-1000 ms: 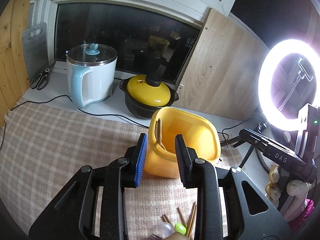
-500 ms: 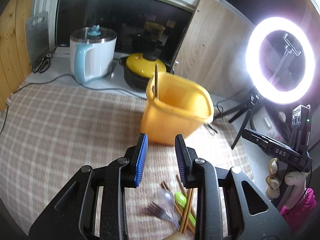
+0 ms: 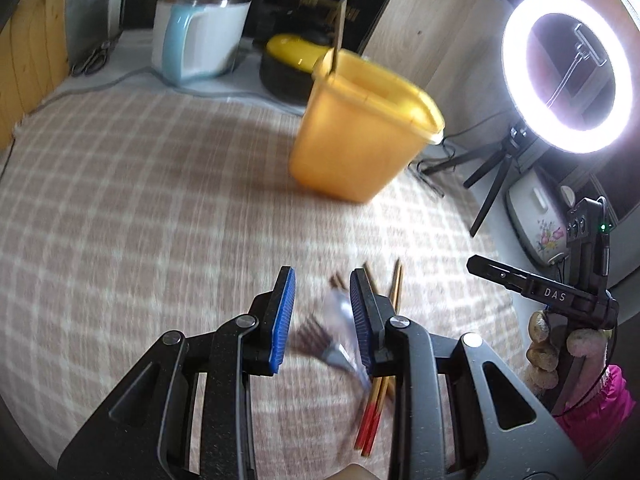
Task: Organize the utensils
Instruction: 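Move both tools back down to the utensil pile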
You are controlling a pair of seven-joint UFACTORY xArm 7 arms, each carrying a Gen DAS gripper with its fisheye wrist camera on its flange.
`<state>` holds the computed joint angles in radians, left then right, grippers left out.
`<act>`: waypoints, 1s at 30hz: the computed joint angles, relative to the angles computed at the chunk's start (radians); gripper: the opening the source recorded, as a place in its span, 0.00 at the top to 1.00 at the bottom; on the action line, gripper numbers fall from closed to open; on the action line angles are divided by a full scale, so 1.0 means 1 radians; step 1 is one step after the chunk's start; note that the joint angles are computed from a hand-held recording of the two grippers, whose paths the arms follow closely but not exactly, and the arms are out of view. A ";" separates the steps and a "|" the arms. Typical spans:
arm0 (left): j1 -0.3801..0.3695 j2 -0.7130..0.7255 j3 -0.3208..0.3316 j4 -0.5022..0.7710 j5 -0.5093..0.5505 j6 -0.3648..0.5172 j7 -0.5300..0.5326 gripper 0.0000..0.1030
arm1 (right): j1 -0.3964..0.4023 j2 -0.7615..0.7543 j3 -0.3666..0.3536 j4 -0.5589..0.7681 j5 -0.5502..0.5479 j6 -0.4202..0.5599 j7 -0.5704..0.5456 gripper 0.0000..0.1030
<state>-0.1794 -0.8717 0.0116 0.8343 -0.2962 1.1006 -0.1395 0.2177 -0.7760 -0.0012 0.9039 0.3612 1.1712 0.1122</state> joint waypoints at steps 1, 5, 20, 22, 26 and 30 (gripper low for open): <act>0.001 -0.011 0.001 -0.013 -0.002 0.006 -0.005 0.73 | 0.005 -0.008 0.003 -0.015 0.009 -0.007 0.000 0.53; 0.004 -0.053 0.006 -0.060 -0.009 0.032 -0.021 0.73 | 0.027 -0.017 0.002 -0.053 0.046 0.002 0.010 0.53; -0.074 -0.037 -0.018 -0.075 -0.064 0.106 0.040 0.73 | 0.050 -0.021 -0.027 -0.161 0.205 0.009 0.099 0.67; -0.079 -0.023 -0.025 -0.077 -0.071 0.103 0.042 0.73 | 0.054 -0.018 -0.026 -0.166 0.220 0.001 0.105 0.67; -0.089 0.010 -0.031 -0.082 -0.089 0.090 0.046 0.73 | 0.057 -0.014 -0.026 -0.178 0.242 -0.015 0.121 0.71; -0.094 0.037 -0.031 -0.090 -0.104 0.072 0.050 0.73 | 0.058 -0.017 -0.032 -0.200 0.268 -0.032 0.140 0.74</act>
